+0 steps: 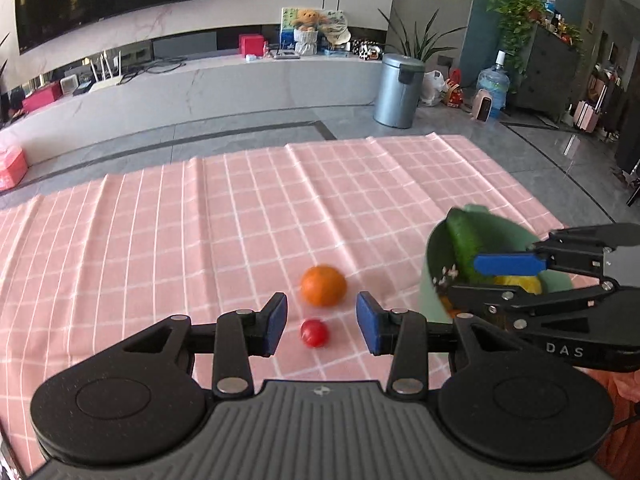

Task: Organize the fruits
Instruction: 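Grasp the red cherry tomato with the left tool while the right tool grasps the orange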

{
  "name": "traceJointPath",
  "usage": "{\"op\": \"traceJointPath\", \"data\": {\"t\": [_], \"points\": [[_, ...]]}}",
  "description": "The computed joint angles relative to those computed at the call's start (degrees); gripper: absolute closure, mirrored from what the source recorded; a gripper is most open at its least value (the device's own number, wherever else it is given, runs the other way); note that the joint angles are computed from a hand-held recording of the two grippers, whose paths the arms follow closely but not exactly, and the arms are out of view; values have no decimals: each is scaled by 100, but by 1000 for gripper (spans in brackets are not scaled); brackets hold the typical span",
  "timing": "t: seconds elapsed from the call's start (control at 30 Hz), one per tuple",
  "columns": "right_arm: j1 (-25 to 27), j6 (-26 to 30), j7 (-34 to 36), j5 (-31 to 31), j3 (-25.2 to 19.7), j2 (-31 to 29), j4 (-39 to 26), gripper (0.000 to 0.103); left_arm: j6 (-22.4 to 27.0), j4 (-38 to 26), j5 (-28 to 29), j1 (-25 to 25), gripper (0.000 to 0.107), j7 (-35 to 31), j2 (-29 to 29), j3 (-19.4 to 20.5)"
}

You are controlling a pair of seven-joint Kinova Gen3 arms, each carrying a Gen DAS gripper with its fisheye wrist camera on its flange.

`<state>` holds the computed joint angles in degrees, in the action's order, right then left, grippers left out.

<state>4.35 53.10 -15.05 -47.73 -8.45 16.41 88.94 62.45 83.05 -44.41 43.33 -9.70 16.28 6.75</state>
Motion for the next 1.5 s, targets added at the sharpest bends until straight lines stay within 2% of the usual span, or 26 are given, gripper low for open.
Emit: {"op": "traceJointPath", "data": {"t": [0.17,0.37,0.8,0.93,1.03,1.2,1.37,1.43,1.5], "points": [[-241,-105,-76,193,-61,33,19,70,-292,365,113,-104,60,145,-104,20],[-495,-225,-38,589,-161,175,-194,70,-683,508,347,-343,60,-98,-21,19],[-851,-399,-543,1422,-349,757,-764,72,-1544,803,835,-637,61,-275,288,-277],[-910,-308,-771,1620,-383,942,-1000,72,-1850,938,969,-691,62,-263,305,-381],[-938,-304,-859,1729,-424,1021,-1099,72,-2006,994,984,-694,67,-239,317,-449],[-972,-277,-989,1801,-483,1087,-1210,72,-1983,1000,872,-571,77,-203,358,-511],[-1086,-328,-1119,1948,-487,1111,-1211,72,-2023,1084,747,-491,78,-72,312,-555],[-1131,-363,-1180,2005,-489,1108,-1187,72,-1889,1022,672,-444,78,20,331,-575],[-1165,-394,-1246,2037,-495,1110,-1173,72,-1553,904,635,-404,78,0,349,-550]]}}
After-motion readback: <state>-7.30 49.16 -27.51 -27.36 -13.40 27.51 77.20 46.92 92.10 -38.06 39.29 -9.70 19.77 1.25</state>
